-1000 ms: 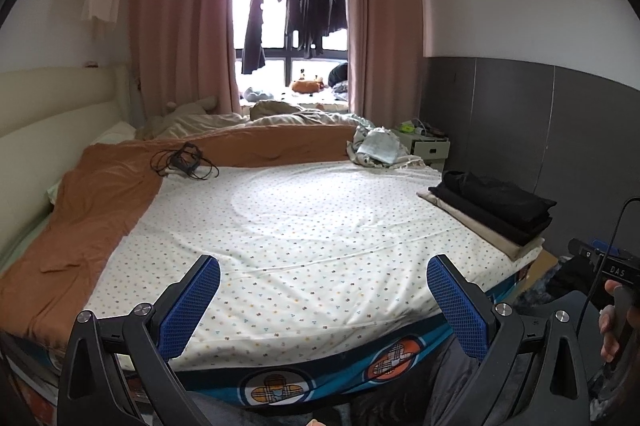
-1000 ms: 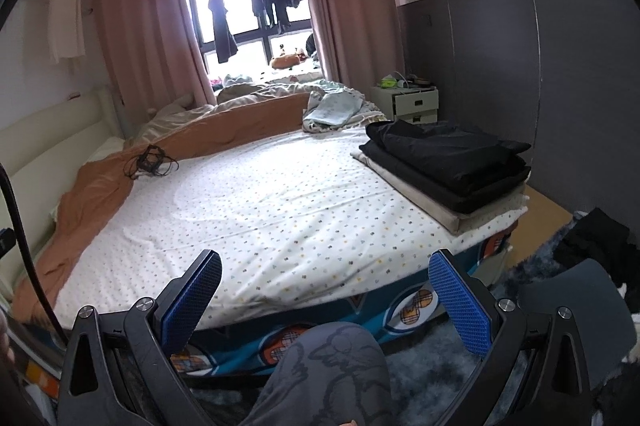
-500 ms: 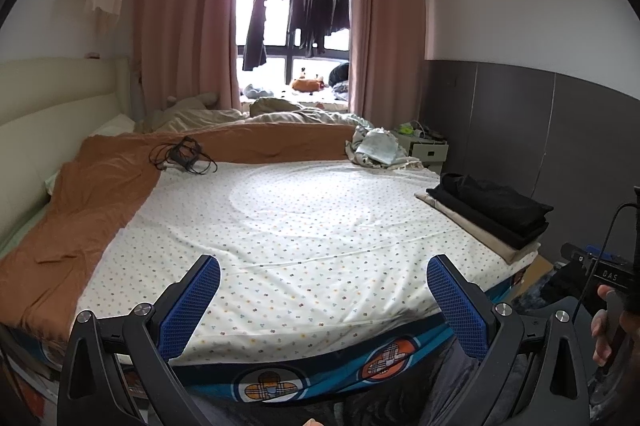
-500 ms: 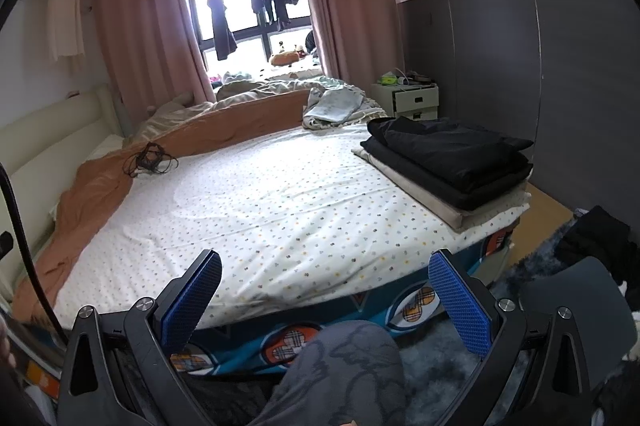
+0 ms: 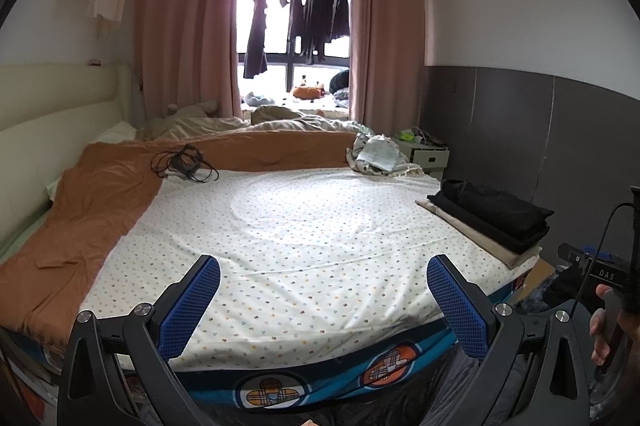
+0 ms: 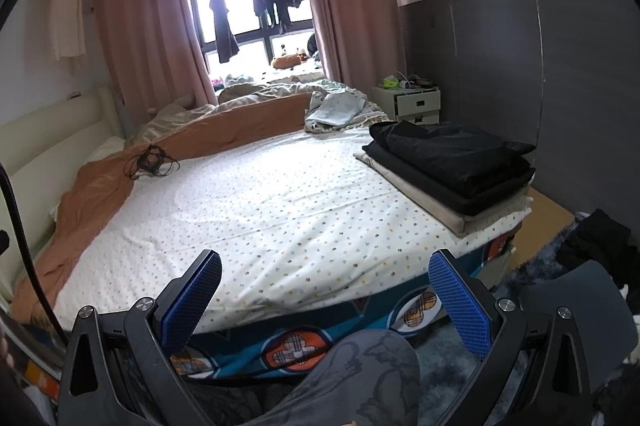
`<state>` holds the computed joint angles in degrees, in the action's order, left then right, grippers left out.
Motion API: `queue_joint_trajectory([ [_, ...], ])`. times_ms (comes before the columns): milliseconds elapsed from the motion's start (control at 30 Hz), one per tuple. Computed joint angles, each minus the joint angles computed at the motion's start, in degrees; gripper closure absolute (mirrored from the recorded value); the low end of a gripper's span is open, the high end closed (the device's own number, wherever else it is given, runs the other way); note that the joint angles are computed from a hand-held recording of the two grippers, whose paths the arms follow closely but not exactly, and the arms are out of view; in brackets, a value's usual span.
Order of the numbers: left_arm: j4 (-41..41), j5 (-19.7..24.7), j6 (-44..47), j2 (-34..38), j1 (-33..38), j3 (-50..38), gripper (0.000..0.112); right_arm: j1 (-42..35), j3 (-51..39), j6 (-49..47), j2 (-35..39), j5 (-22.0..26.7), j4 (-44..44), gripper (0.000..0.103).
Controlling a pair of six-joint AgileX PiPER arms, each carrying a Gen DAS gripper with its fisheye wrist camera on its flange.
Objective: Fold large clothes
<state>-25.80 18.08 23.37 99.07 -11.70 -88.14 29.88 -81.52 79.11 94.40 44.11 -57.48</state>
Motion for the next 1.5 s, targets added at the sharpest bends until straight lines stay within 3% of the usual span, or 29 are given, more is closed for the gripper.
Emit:
queue_joint_trajectory([
  [300, 3.0, 0.1, -3.5, 0.5, 0.1, -0.4, 0.009, -0.3, -0.8, -0.8, 1.0, -0.3, 0.7, 0.000],
  [700, -0.7, -1.0, 0.8, -1.2, 1.5, 2.3, 0.009, 1.0, 2.8, 5.8, -1.1, 0.1, -4.3, 0.000],
  [900, 1.1, -1.8, -1.3, -1.9, 1.3, 2.8, 0.009, 1.2, 3.4, 5.7, -1.7, 0.7, -4.7, 0.000],
  [1500, -6.4, -2.5, 6.2, -3.9, 1.9, 5.9, 0.009, 1.6, 5.1, 6.4, -2.9, 0.3, -4.4, 0.000],
])
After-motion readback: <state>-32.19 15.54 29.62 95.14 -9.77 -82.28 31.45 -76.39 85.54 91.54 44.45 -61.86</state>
